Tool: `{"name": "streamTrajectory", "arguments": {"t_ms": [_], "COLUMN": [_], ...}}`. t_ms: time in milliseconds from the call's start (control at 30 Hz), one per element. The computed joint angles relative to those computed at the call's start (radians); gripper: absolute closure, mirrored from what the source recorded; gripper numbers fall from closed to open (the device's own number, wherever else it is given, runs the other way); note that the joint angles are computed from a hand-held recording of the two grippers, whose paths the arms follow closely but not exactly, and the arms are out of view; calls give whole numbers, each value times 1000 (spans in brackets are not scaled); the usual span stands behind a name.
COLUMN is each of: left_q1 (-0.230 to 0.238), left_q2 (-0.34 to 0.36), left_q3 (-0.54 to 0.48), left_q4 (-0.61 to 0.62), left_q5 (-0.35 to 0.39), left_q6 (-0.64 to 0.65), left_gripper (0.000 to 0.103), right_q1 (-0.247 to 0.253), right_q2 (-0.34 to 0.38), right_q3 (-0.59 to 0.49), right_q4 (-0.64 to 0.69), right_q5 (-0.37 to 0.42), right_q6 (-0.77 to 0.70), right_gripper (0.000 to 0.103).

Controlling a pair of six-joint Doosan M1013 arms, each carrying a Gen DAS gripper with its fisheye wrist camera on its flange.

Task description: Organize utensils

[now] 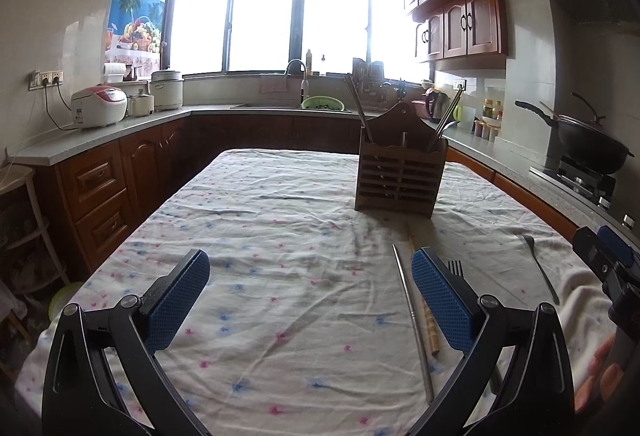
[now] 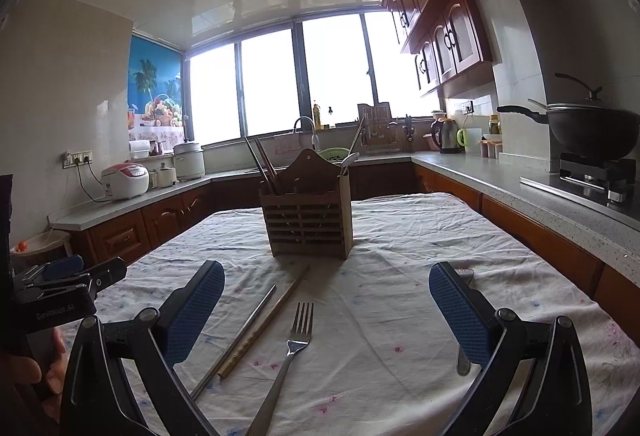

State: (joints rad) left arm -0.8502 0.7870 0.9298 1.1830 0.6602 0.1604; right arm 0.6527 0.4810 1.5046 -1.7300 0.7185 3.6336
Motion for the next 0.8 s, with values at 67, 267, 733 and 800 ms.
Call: {"name": "streamTrajectory", "arguments": {"t_ms": [67, 267, 733, 800], "left_q1": [0, -2, -5, -4], "left_q2": [2, 6, 11, 11], "left_q3": [-3, -9, -19, -21], "left_q4": [-11, -26, -42, -47], "left_q5": [4, 12, 30, 31], "left_q6": [11, 37, 73, 78], "left_gripper": [0, 0, 0, 0], "right_q1": [1, -1, -3, -4], "right_q2": [-1, -4, -3, -3], "right_q3": [2, 10, 9, 10], "right_q4": [-1, 3, 20, 19], "right_q5": [-1, -8, -13, -14], "right_q6": [0, 12, 4, 5], "right_gripper": [0, 0, 0, 0]}}
